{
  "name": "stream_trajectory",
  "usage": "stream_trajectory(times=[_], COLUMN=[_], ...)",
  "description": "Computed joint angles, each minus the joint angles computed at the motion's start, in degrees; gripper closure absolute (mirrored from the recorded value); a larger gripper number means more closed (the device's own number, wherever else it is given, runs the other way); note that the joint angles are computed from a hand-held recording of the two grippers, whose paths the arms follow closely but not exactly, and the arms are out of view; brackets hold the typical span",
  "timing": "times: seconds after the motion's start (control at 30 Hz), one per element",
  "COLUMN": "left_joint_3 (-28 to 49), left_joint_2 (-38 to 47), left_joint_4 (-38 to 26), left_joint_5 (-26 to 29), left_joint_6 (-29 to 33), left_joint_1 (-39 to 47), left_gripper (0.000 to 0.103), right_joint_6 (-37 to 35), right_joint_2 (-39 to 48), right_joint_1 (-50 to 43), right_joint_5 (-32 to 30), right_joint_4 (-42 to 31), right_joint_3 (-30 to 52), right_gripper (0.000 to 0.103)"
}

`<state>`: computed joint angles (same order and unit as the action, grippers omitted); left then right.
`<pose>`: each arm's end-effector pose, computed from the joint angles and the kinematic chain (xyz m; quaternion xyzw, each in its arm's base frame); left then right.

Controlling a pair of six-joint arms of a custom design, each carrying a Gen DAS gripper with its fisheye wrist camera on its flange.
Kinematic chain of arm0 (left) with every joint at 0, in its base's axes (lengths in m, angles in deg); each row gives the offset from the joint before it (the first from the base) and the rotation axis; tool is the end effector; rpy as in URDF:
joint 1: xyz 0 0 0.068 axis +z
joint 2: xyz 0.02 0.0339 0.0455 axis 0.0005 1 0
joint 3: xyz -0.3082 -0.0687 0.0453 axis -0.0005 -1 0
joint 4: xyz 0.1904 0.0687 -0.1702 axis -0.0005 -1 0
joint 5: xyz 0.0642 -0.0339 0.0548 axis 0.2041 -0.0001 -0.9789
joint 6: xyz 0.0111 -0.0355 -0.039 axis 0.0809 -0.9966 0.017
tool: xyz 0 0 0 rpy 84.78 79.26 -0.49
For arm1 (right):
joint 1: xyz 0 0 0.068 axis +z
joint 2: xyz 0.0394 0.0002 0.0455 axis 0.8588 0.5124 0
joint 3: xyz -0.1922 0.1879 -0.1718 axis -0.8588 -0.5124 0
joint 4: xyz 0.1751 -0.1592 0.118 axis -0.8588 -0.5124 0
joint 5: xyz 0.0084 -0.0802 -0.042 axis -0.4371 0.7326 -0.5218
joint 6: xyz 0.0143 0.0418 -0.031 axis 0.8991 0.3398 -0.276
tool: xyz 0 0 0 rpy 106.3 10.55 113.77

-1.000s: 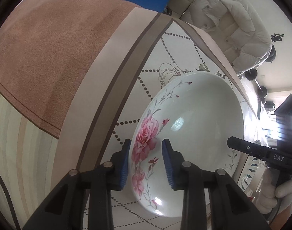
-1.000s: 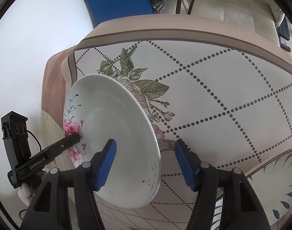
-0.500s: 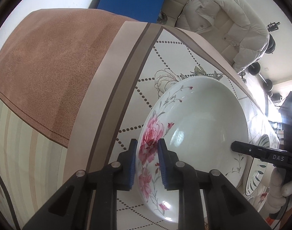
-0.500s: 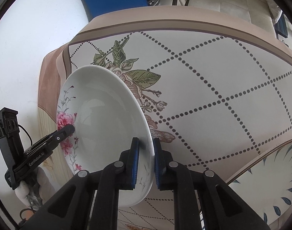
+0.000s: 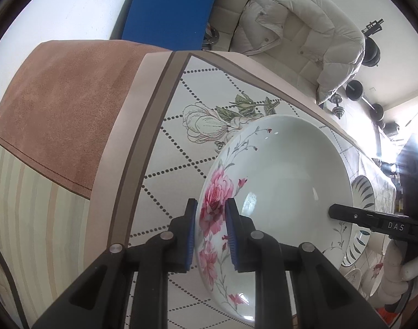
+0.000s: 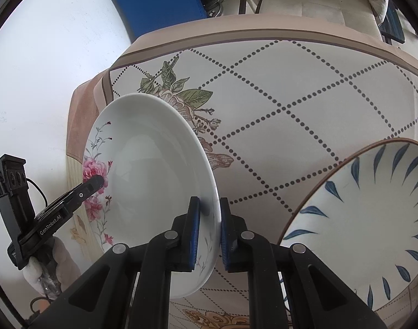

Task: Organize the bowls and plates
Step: 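Lift the pink-rose plate with both grippers and carry it toward the grey-flower plate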

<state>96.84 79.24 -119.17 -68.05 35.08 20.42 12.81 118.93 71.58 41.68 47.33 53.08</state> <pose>0.2290 0.0738 0.2120 0.1178 0.9817 -0.1320 0.0699 0.2102 0.0642 0.1633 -0.1578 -0.9484 -0.2750 0.0010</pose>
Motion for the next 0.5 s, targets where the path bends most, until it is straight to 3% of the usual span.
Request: stream_trajectory(times=[0.27, 0.5], left_joint_3=[-0.1, -0.5], left_joint_2=[-9.4, -19.1], left_joint_4=[-7.7, -15.1], left_joint_5=[0.9, 1.2], left_joint_6=[-1.8, -6.5], left_joint_1=[-5.5, -14.0], left_gripper=[0.086, 0.086], right_joint_6=[-0.1, -3.8], right_joint_2=[-16.0, -32.0], right_joint_1=[-2.2, -8.6], right_joint_5=[1.2, 1.7], right_joint_4=[-12.5, -30.3], right_joint_3=[-1.6, -0.3], right_gripper=[0.088, 0.088])
